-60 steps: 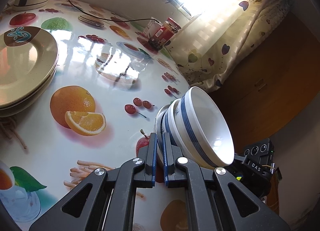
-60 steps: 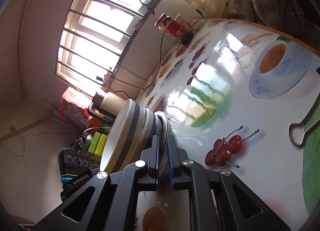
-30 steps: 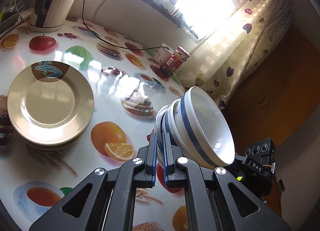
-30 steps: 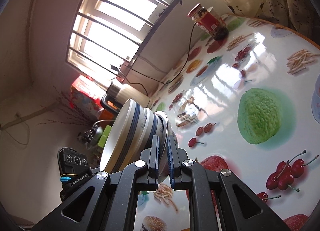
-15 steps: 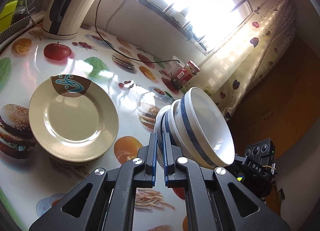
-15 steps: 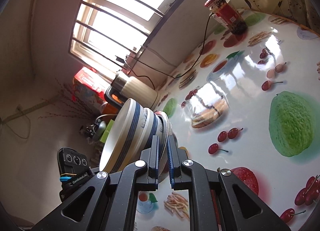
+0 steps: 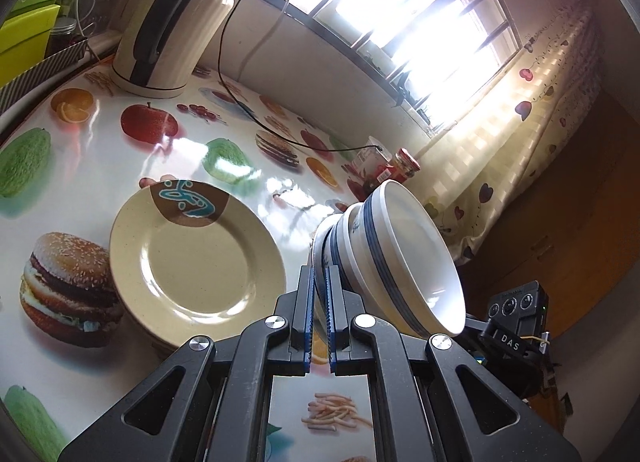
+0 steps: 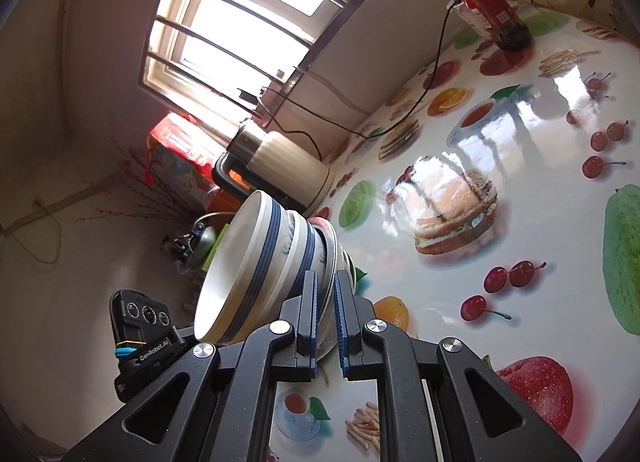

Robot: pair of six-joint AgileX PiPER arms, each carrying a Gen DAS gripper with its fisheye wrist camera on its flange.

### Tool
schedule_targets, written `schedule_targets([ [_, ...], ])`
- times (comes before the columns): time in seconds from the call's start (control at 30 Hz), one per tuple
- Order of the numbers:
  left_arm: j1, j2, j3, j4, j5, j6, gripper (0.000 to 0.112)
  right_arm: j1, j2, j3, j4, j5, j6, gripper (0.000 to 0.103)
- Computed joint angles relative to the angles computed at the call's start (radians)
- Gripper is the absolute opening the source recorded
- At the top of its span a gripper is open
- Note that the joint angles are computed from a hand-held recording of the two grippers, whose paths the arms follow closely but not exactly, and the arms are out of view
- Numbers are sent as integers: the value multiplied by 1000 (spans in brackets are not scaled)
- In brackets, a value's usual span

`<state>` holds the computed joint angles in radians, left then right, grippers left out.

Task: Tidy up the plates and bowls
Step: 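Carry the bowl stack over the cream plate stack with both tools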

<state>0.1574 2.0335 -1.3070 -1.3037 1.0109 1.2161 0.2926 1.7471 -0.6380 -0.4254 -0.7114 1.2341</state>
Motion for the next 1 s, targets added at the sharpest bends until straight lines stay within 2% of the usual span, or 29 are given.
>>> schedule_targets([
  [1.0,81,148,-181,38,-21,-85,3,20,253,-360,-250,105,217,10],
])
